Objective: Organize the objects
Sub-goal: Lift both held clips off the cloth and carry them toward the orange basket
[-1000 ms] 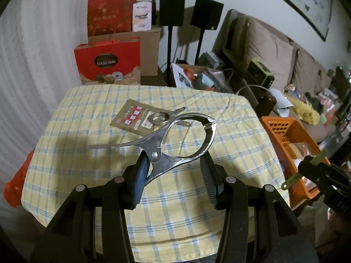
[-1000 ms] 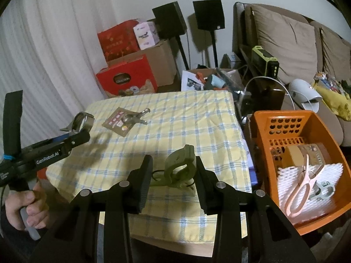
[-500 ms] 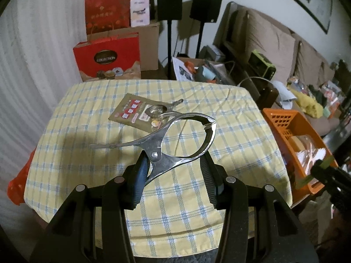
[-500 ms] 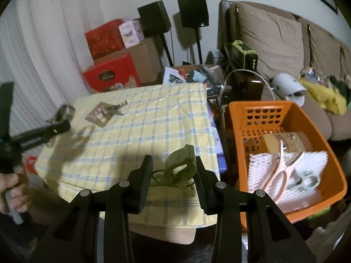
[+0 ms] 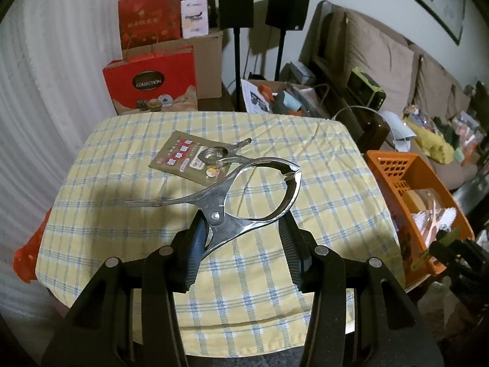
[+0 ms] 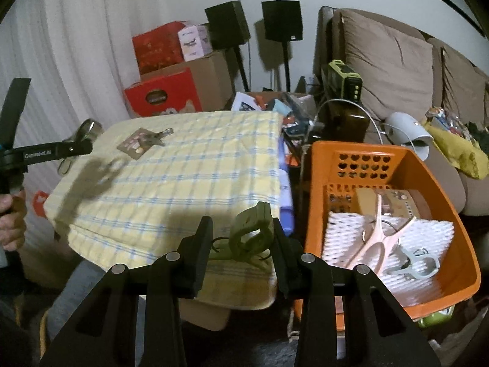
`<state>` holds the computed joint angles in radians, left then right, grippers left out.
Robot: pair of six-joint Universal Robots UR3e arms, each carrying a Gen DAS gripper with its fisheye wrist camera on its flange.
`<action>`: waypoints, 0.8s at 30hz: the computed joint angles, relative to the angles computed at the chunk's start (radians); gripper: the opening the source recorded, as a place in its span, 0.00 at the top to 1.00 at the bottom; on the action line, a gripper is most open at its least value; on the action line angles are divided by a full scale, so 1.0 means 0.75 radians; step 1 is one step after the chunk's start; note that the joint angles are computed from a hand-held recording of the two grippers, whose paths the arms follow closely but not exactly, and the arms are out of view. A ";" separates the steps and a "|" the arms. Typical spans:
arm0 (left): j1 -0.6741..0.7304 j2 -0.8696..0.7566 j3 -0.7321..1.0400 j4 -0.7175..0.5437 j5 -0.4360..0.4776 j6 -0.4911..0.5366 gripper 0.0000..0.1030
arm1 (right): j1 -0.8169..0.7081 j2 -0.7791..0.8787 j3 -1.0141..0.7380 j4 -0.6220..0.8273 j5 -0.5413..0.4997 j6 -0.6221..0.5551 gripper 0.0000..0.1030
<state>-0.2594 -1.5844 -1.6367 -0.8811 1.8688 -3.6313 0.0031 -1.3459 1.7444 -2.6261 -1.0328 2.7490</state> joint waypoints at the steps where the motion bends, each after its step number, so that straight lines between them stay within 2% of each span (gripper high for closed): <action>1: -0.014 -0.017 0.024 -0.012 0.015 -0.005 0.57 | -0.015 -0.003 0.016 -0.015 0.019 -0.001 0.64; 4: -0.059 -0.067 0.095 -0.035 0.060 -0.029 0.57 | -0.064 -0.012 0.060 -0.072 0.078 -0.003 0.64; 11: -0.143 -0.222 0.264 -0.043 0.079 -0.112 0.57 | -0.121 -0.047 0.048 -0.044 0.108 -0.052 0.64; 15: -0.193 -0.318 0.380 -0.088 0.105 -0.109 0.57 | -0.153 -0.084 0.065 -0.058 0.102 -0.070 0.64; 24: -0.225 -0.364 0.465 -0.145 0.158 -0.136 0.57 | -0.280 -0.128 0.052 0.001 0.206 -0.067 0.64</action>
